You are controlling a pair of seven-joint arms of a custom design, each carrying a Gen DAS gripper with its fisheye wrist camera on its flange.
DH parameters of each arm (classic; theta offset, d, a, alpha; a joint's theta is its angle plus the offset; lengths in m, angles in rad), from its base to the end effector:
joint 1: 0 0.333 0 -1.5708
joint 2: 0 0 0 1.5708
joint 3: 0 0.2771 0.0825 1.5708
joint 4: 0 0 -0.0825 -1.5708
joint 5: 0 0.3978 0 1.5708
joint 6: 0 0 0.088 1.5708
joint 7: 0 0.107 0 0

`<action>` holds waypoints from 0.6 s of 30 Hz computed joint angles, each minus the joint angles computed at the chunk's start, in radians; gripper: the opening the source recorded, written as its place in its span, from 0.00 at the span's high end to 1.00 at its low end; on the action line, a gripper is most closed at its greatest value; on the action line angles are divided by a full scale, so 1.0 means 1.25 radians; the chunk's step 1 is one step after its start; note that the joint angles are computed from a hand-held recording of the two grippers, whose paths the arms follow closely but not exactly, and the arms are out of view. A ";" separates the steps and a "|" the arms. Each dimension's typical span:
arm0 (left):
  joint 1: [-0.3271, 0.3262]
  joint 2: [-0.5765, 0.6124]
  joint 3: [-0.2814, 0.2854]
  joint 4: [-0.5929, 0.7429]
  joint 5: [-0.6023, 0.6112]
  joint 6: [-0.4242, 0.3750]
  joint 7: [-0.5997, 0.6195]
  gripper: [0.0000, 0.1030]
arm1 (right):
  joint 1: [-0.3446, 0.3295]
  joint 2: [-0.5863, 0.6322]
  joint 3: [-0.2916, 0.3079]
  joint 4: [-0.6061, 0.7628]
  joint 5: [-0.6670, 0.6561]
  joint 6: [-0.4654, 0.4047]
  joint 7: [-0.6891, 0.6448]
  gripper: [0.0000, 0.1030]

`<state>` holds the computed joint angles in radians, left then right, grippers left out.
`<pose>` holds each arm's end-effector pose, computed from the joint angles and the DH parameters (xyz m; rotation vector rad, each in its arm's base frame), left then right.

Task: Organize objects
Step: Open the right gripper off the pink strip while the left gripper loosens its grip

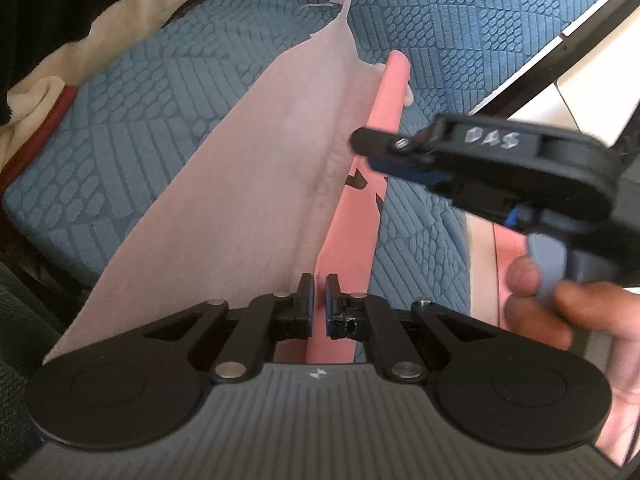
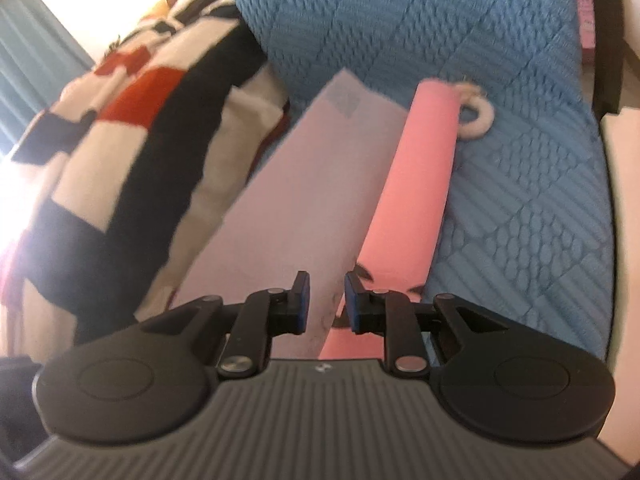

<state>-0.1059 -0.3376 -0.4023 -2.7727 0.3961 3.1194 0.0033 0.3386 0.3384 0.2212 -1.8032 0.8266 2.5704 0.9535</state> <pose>0.3717 -0.2338 0.3259 -2.5682 1.2864 -0.9934 0.5798 0.3373 0.3606 -2.0789 1.1906 0.2042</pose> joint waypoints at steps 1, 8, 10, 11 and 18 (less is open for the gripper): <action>-0.007 -0.005 0.002 -0.001 -0.004 -0.004 -0.001 0.93 | 0.004 0.007 -0.003 0.006 -0.012 -0.005 0.008 0.79; 0.010 -0.015 -0.011 -0.003 0.004 -0.002 -0.010 0.93 | 0.016 0.040 -0.010 0.036 -0.077 -0.024 0.057 0.82; 0.026 -0.026 -0.025 -0.007 0.014 0.002 -0.019 0.93 | 0.014 0.041 -0.008 0.036 -0.081 -0.022 0.062 0.84; 0.038 -0.035 -0.038 -0.009 0.020 0.004 -0.027 0.93 | 0.013 0.042 -0.007 0.037 -0.081 -0.022 0.065 0.84; 0.085 -0.084 -0.091 0.007 0.103 -0.041 -0.040 0.93 | 0.002 0.044 0.000 0.037 -0.068 -0.027 0.064 0.85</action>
<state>0.0009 -0.4427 -0.5165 -2.7642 0.5248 3.0685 -0.0462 0.3416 0.3932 0.2211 -1.7570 0.7420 2.5369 1.0331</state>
